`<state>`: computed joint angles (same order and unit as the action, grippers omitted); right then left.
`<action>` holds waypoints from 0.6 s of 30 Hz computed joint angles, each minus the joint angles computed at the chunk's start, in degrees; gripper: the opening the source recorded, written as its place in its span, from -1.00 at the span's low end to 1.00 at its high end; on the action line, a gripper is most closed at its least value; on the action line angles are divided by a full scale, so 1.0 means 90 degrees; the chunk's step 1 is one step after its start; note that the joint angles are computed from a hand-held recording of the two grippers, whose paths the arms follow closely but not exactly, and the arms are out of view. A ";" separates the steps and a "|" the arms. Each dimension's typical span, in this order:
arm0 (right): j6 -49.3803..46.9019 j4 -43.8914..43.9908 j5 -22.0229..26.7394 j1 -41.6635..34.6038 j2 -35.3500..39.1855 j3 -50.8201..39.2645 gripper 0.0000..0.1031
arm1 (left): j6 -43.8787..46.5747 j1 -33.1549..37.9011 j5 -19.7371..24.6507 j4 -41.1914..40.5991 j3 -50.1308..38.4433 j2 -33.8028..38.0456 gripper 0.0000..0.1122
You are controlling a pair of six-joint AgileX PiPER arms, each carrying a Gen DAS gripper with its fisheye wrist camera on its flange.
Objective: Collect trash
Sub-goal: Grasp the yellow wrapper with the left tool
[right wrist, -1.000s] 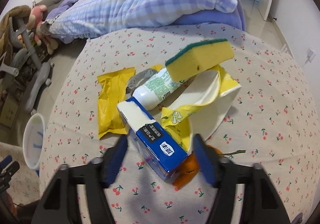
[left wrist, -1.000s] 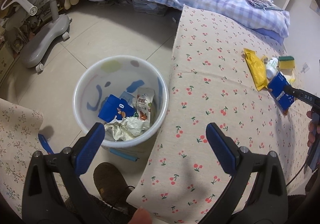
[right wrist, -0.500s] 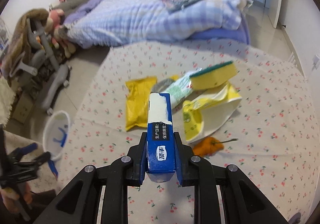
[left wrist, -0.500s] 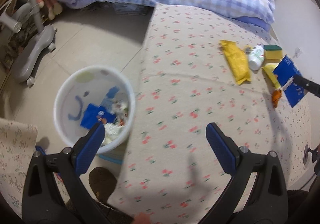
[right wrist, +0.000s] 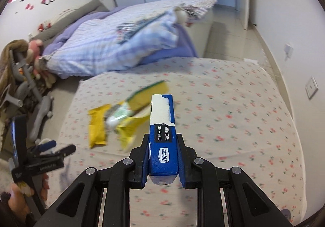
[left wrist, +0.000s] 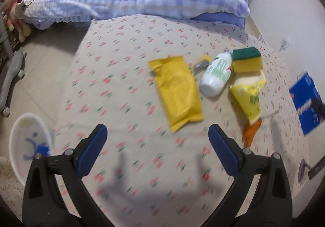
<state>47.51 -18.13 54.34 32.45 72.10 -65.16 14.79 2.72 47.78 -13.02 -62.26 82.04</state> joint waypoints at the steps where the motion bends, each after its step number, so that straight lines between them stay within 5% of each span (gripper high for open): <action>1: -0.0095 0.0102 -0.0068 -0.0177 -0.0034 0.0115 -0.53 | -0.0197 -0.0178 -0.0189 0.0058 -0.0012 0.0132 0.77; 10: -0.0993 0.0983 -0.0556 -0.1284 -0.0192 0.0995 -0.53 | -0.0976 -0.0770 -0.1068 0.0123 -0.0163 0.0992 0.47; 16: -0.1226 0.1255 -0.0672 -0.1539 -0.0174 0.1161 -0.53 | -0.1360 -0.0828 -0.1443 0.0334 -0.0075 0.1122 -0.05; 18: -0.1254 0.1298 -0.0686 -0.1556 -0.0154 0.1160 -0.53 | -0.1255 -0.0787 -0.1404 0.0219 -0.0082 0.1119 -0.07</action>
<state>36.22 -6.45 48.16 18.45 70.71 -54.72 3.49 -4.36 35.14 -11.05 -63.00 92.11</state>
